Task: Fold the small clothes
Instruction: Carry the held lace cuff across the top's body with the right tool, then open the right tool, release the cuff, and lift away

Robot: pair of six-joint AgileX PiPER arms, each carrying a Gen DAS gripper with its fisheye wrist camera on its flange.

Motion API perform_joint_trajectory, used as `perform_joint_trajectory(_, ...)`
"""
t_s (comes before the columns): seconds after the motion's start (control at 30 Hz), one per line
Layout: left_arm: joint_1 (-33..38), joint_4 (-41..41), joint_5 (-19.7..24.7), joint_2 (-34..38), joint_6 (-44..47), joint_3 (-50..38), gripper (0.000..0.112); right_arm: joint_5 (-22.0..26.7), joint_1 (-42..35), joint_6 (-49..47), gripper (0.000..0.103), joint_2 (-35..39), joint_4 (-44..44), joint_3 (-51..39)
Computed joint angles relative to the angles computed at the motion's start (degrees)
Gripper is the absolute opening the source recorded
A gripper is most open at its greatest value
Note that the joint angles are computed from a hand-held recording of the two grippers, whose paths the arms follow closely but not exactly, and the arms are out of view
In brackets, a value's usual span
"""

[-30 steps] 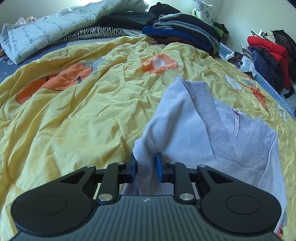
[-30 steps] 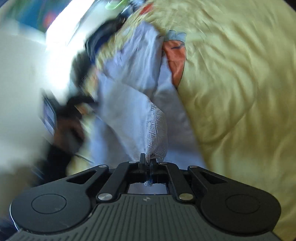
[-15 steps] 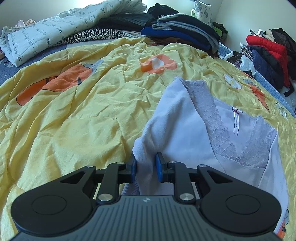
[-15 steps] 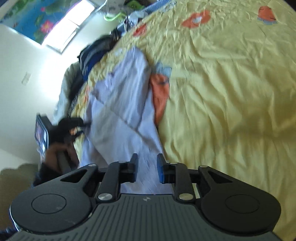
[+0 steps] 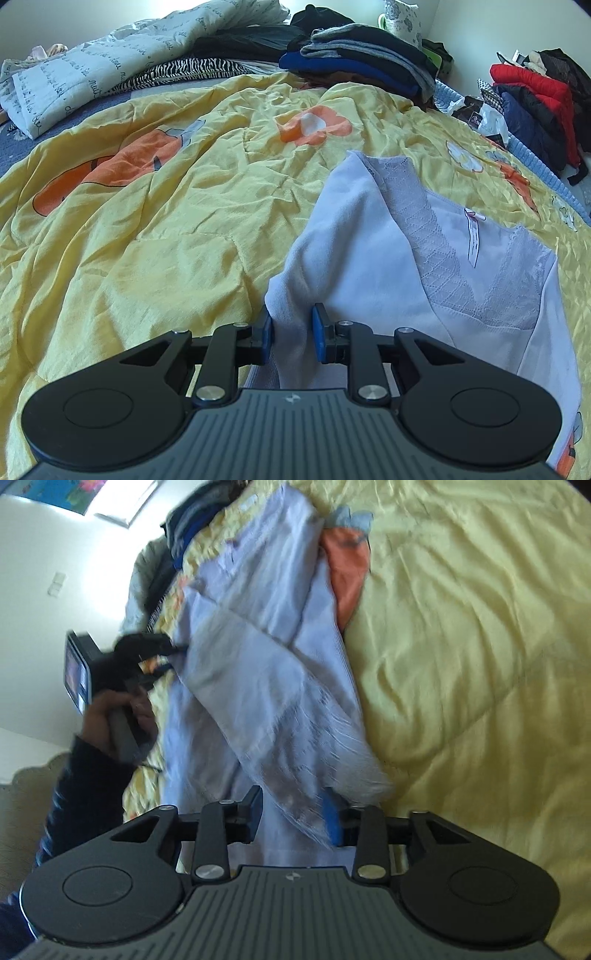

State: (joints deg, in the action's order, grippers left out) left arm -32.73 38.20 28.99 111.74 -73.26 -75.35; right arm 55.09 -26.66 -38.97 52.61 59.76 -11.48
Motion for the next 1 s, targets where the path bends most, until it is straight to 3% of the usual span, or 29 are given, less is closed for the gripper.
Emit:
perform_joint_trajectory(0.1, 0.57, -2.22, -0.64, -0.52, 1.39, 0.36, 0.022, 2.46, -2.93, -3.1, 0.046, -0.56, 1.89, -0.15)
perform_joint_trajectory(0.17, 0.82, -3.65, -1.34, -1.54, 2.4, 1.35, 0.022, -0.75, 0.56, -4.95, 0.055, 2.6, 3.87, 0.17)
perform_joint_trajectory(0.27, 0.63, -4.43, -2.46, -3.63, 4.83, 3.73, 0.022, -2.21, 2.21, -10.56, 0.053, 8.6, 7.48, 1.26)
perform_joint_trajectory(0.37, -1.13, 2.61, -5.22, -9.04, 0.62, 10.54, 0.022, 1.65, -0.82, -8.81, 0.053, 6.7, 4.1, -0.66)
perform_joint_trajectory(0.47, -5.29, 17.82, -5.17, -15.9, -11.02, 18.92, 0.027, 7.37, -8.86, -13.36, 0.053, 6.83, 4.35, -2.6)
perform_joint_trajectory(0.5, -6.99, 21.65, -4.31, -17.71, -14.36, 21.24, 0.035, 8.1, -9.93, -14.62, 0.053, 7.87, 5.48, -3.57)
perform_joint_trajectory(0.53, -8.73, 24.42, -3.44, -19.19, -17.31, 23.29, 0.052, 8.19, -9.66, -15.32, 0.053, 9.26, 6.74, -4.92)
perform_joint_trajectory(0.57, -10.68, 26.33, -2.55, -20.39, -19.54, 24.95, 0.061, 7.4, -8.08, -15.68, 0.053, 11.13, 8.38, -6.73)
perform_joint_trajectory(0.6, -12.8, 29.54, -1.86, -21.34, -22.68, 26.52, 0.069, 5.59, -5.25, -16.22, 0.053, 12.78, 10.71, -8.57)
perform_joint_trajectory(0.7, -21.31, 41.51, 2.37, -22.2, -33.53, 29.34, 0.069, -2.81, 4.45, -20.84, 0.056, 19.49, 18.31, -15.76)
perform_joint_trajectory(0.77, -24.97, 46.24, 1.85, -21.22, -36.22, 29.04, 0.069, -9.37, 10.13, -21.99, 0.057, 26.52, 21.63, -22.97)
perform_joint_trajectory(0.9, -29.38, 50.58, -1.36, -16.94, -38.34, 26.46, 0.069, -18.36, 15.86, -9.46, 0.057, 41.46, 12.34, -39.86)
perform_joint_trajectory(1.0, -28.96, 45.08, -5.96, -13.79, -32.61, 24.25, 0.069, -24.35, 18.61, -1.49, 0.058, 46.33, 2.85, -45.18)
